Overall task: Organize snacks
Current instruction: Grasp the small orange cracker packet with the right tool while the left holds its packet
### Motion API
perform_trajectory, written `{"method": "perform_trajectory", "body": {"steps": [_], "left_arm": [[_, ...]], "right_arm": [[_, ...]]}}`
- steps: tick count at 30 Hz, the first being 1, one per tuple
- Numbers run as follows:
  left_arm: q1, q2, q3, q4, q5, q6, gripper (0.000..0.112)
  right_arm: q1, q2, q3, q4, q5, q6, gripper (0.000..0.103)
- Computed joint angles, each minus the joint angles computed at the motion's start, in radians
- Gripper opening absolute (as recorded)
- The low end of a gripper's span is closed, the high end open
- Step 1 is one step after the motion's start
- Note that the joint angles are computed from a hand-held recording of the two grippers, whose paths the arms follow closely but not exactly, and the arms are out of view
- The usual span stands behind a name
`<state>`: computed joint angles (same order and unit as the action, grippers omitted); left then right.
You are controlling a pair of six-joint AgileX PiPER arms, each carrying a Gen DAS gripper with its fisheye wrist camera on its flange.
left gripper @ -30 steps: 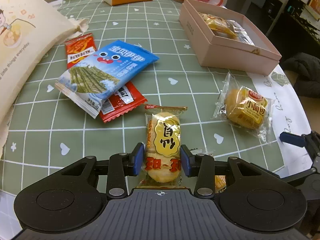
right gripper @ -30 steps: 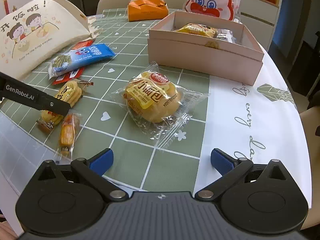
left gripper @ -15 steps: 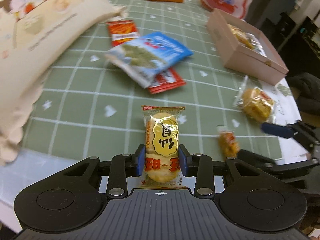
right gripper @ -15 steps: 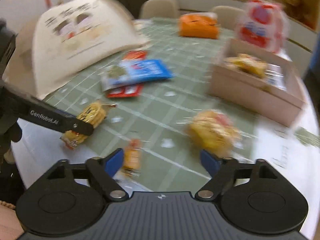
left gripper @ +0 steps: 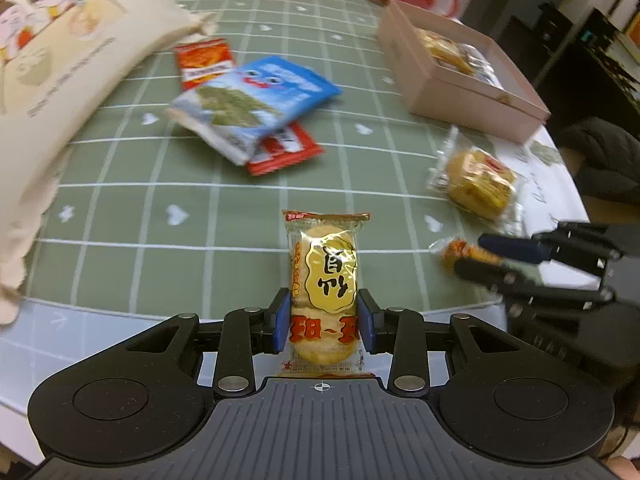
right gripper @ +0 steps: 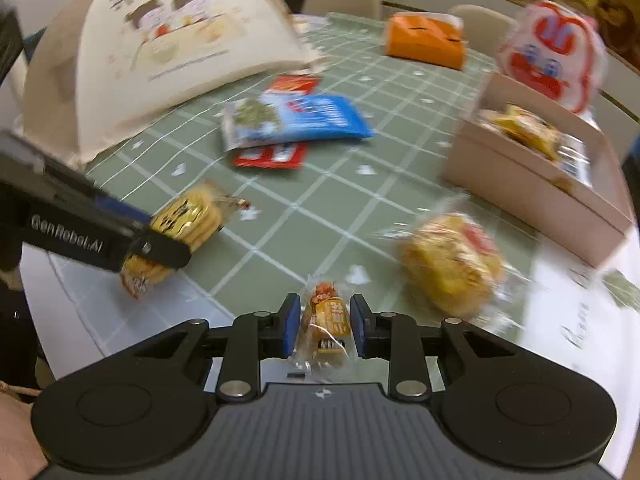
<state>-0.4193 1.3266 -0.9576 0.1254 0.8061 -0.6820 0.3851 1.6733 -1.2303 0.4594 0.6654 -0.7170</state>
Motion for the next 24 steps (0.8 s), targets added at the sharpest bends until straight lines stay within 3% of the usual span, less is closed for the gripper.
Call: {"method": "perform_trajectory", "body": {"steps": [11, 13, 15, 18, 20, 24], "left_arm": [[-0.065, 0.11, -0.083, -0.065, -0.015, 0.082, 0.039], [-0.073, 0.115, -0.089, -0.041, -0.008, 0.064, 0.039], [-0.08, 0.119, -0.092, -0.003, 0.003, 0.031, 0.04], [-0.075, 0.12, -0.087, 0.054, 0.021, -0.027, 0.04], [-0.057, 0.119, -0.082, 0.062, 0.03, -0.046, 0.039], [-0.029, 0.102, -0.059, 0.058, 0.025, -0.065, 0.04]], "right_arm": [[-0.158, -0.009, -0.03, -0.026, 0.059, 0.04, 0.025], [-0.175, -0.025, 0.008, -0.011, 0.037, -0.001, 0.031], [-0.186, -0.027, 0.021, 0.017, 0.042, -0.045, 0.053], [-0.167, -0.057, 0.082, 0.075, -0.033, -0.104, 0.07], [-0.124, -0.066, 0.113, 0.047, -0.095, -0.07, 0.071], [-0.057, -0.048, 0.119, -0.041, -0.104, 0.009, 0.071]]}}
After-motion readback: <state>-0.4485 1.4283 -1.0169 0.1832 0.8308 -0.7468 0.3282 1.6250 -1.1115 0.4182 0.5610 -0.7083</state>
